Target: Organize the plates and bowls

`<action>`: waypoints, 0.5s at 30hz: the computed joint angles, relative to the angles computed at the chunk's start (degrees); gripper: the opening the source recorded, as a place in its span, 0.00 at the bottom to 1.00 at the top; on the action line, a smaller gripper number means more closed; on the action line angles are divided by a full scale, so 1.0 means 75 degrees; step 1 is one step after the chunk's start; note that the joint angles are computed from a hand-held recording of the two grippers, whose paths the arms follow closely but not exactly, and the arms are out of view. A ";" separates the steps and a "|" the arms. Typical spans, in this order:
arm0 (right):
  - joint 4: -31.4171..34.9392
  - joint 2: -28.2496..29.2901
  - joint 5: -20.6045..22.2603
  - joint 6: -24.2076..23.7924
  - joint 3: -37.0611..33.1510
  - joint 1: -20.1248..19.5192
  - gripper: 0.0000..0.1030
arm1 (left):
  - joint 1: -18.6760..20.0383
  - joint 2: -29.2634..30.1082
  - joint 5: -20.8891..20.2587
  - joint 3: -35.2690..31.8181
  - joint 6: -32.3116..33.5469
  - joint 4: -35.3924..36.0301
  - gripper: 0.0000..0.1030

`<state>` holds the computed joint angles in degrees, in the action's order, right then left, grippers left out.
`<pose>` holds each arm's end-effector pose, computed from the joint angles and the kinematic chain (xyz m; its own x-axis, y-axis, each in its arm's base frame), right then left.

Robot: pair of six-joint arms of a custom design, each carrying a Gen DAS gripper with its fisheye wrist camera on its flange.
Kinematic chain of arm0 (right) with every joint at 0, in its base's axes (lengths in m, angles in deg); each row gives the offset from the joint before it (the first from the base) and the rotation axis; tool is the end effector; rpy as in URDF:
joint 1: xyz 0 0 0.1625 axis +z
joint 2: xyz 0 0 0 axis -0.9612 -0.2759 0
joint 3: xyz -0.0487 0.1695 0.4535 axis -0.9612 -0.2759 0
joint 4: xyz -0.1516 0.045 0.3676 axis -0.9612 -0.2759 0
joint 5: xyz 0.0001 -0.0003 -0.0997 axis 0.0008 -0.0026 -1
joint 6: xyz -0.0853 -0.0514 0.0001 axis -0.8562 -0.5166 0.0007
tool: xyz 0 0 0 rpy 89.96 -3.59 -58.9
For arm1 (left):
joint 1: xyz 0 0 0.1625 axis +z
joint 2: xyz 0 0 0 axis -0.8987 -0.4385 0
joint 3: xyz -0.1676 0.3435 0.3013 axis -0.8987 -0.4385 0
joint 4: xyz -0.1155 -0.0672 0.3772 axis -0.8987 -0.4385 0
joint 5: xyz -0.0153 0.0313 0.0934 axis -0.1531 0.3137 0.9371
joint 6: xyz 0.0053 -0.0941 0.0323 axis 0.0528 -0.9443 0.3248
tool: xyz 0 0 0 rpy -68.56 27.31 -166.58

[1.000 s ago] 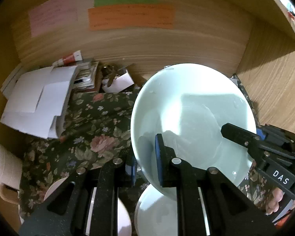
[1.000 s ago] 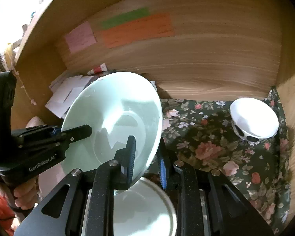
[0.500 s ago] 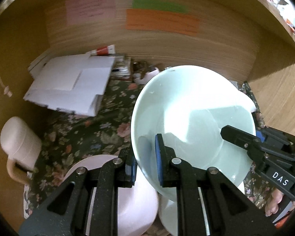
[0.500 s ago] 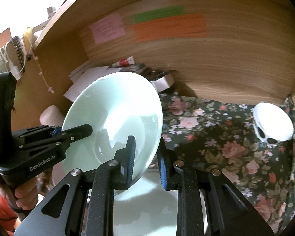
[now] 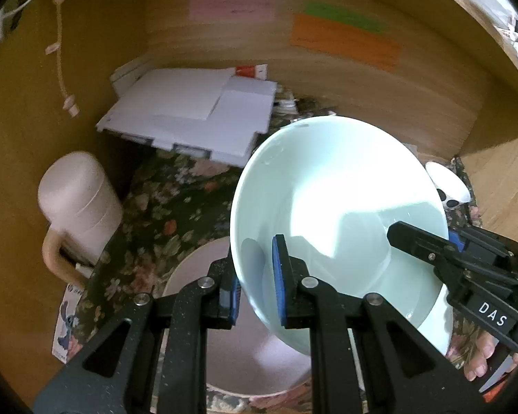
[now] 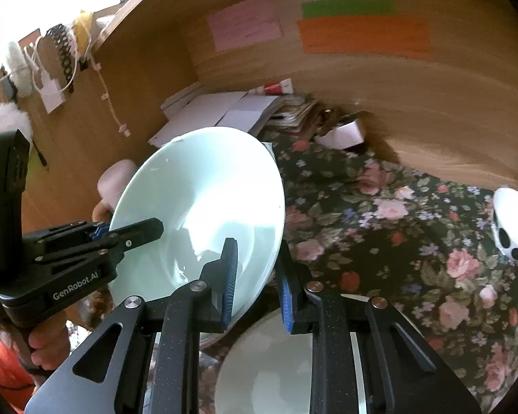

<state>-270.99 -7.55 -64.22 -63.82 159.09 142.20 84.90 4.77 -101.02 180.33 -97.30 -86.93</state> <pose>0.0110 -0.3818 0.2349 -0.7490 -0.5655 0.3452 -0.6625 0.6440 -0.3825 -0.3371 -0.3614 -0.0403 -0.7514 -0.1484 -0.6430 0.3772 0.7028 -0.6031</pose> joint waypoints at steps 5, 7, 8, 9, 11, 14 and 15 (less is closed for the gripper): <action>-0.0172 0.0350 -0.0189 0.0010 0.0109 0.0098 0.19 | -0.0016 -0.0084 -0.0151 0.0375 -0.0362 -0.0121 0.15; -0.0191 0.0490 -0.0272 0.0030 0.0121 0.0111 0.19 | -0.0021 -0.0083 -0.0226 0.0505 -0.0458 -0.0197 0.15; -0.0185 0.0547 -0.0315 0.0031 0.0121 0.0114 0.19 | -0.0022 -0.0081 -0.0255 0.0556 -0.0509 -0.0215 0.15; -0.0196 0.0622 -0.0361 0.0039 0.0121 0.0116 0.19 | -0.0028 -0.0071 -0.0310 0.0611 -0.0592 -0.0217 0.15; -0.0222 0.0777 -0.0479 0.0035 0.0120 0.0118 0.19 | -0.0014 -0.0048 -0.0392 0.0689 -0.0651 -0.0296 0.15; -0.0329 0.0994 -0.0631 -0.0010 0.0132 0.0102 0.19 | 0.0036 0.0015 -0.0546 0.0844 -0.0713 -0.0517 0.15; -0.0378 0.1063 -0.0678 -0.0019 0.0138 0.0106 0.19 | 0.0047 0.0042 -0.0597 0.0893 -0.0744 -0.0582 0.15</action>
